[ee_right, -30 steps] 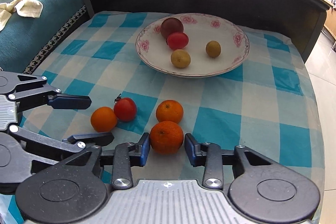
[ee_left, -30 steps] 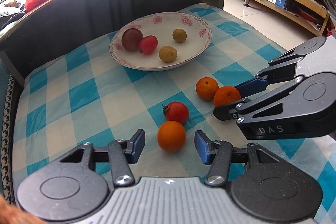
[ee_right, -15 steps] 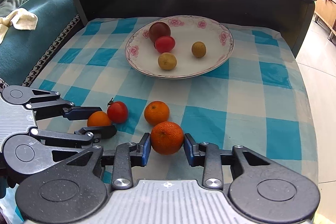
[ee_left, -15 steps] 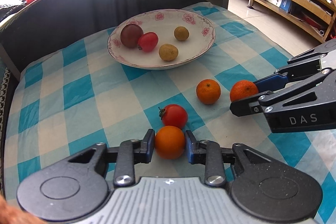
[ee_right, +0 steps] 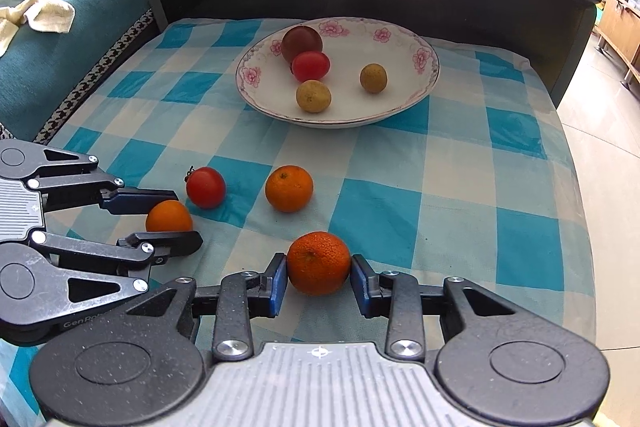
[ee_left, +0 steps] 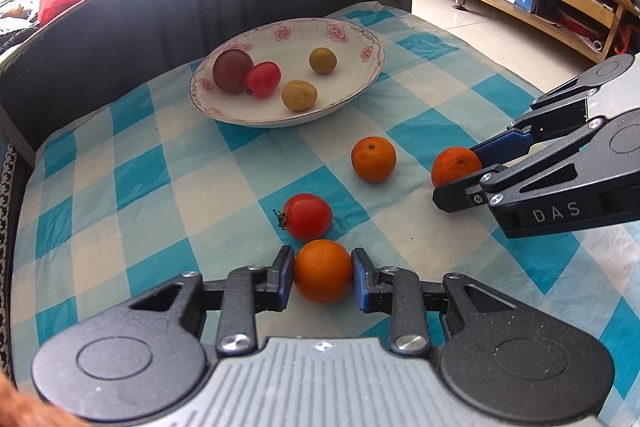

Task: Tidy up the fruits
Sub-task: 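Close the left gripper on a mandarin orange while the right grasps another orange, then carry both held oranges over the white bowl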

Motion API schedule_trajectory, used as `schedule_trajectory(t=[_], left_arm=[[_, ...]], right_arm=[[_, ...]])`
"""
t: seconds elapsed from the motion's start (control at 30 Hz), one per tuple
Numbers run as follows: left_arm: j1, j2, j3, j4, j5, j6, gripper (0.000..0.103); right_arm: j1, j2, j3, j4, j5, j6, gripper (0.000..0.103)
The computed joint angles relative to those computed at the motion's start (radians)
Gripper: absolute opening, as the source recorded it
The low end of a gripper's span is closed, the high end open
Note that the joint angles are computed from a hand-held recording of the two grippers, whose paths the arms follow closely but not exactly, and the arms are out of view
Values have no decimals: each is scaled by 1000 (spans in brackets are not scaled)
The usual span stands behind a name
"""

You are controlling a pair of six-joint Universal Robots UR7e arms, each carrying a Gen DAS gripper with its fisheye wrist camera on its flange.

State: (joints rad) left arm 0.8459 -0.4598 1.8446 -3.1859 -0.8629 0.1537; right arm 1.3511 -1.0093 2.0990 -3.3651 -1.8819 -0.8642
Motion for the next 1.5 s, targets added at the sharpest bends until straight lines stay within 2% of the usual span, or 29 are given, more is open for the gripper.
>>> schedule_trajectory(t=[0.27, 0.47, 0.6, 0.63, 0.67, 0.7, 0.9, 1.5], left_arm=[[4, 1, 10, -32, 9, 26, 54], [0, 13, 5, -51, 16, 52, 55], [3, 9, 4, -43, 9, 42, 53], [3, 8, 4, -37, 6, 37, 51], [-1, 9, 4, -34, 16, 33, 41], [-5, 13, 2, -31, 31, 40, 39], [-8, 9, -3, -9, 34, 19, 39], [-9, 26, -96, -77, 58, 52, 39]], right_arm=[[-7, -3, 1, -13, 15, -6, 44], [-5, 5, -1, -12, 16, -18, 44], [-4, 7, -1, -14, 17, -17, 43], [-2, 10, -3, -18, 10, -17, 37], [0, 11, -5, -13, 2, -17, 29], [1, 12, -7, -11, -4, -15, 28], [6, 8, -5, -2, -10, -13, 27], [41, 22, -65, -34, 41, 21, 27]])
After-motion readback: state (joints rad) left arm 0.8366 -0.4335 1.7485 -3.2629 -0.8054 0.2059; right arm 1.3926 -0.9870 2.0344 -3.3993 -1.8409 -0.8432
